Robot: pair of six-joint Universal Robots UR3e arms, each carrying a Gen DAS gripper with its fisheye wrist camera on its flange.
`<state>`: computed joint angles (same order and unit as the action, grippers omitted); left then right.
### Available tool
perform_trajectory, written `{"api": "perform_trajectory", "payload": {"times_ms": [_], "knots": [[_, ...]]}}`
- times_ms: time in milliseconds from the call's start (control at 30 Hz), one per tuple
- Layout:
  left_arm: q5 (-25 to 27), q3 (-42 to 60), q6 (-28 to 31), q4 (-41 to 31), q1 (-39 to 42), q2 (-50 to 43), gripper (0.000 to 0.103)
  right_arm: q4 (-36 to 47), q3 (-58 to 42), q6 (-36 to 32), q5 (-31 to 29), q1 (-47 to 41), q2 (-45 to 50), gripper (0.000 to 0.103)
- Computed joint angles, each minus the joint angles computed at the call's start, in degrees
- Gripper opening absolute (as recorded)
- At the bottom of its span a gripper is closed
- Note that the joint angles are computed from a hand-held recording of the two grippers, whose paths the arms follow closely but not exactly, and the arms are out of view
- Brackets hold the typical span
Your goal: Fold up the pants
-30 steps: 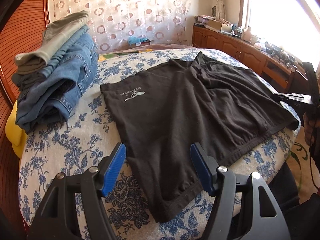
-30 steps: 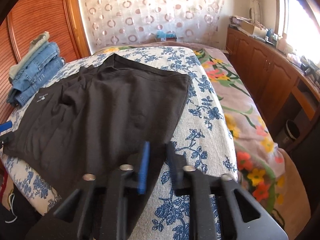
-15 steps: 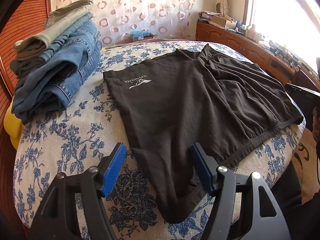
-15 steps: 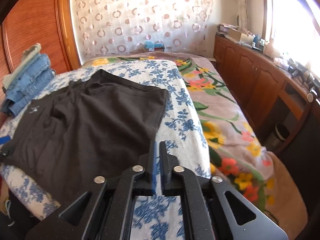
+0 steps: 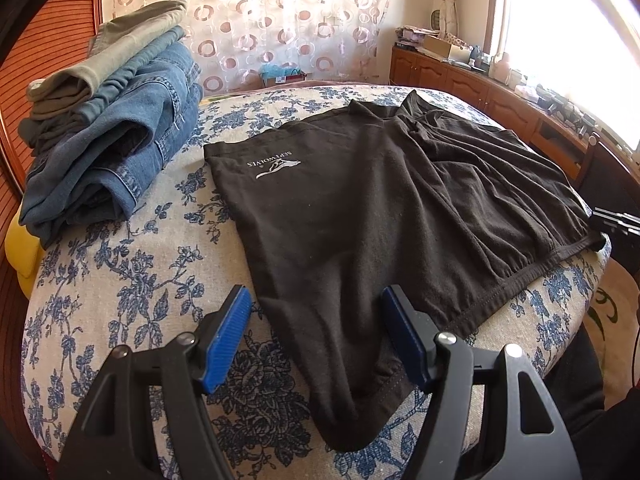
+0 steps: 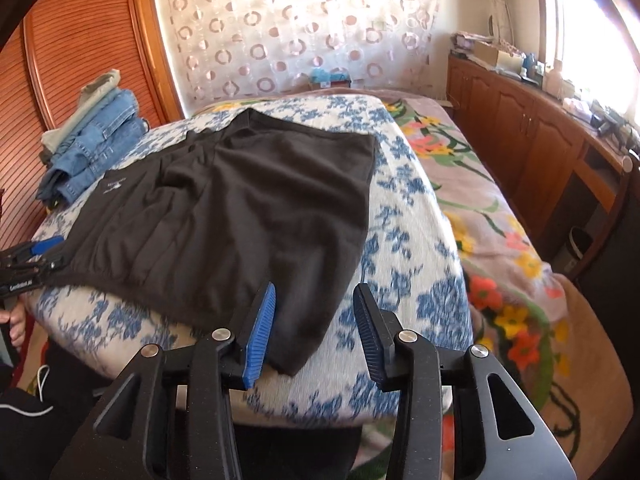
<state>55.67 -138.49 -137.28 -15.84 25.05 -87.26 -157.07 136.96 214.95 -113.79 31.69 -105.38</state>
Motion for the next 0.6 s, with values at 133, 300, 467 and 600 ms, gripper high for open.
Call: {"api": "perform_trajectory", "payload": {"times_ms": [133,300,467,600], "knots": [[-0.44,-0.7,-0.75,2.49,0.1,-0.93,0.074,1.1,0.64,2.57,0.1,1.05,-0.54,0.041],[-0.34,-1.05,-1.65,5.06,-0.22,-2.08,0.079,0.42,0.71,3.98,-0.12,2.17,0.79,0.041],[0.88,0.42,-1.95,2.16,-0.75,-1.4,0.079,-0.29,0.26,5.02,-1.04,3.27,2.01,0.022],[-0.68,0.44,-1.1,-1.47,1.38,2.17,0.079,-1.99,-1.02,2.57,-0.26,3.11,3.26,0.006]]}}
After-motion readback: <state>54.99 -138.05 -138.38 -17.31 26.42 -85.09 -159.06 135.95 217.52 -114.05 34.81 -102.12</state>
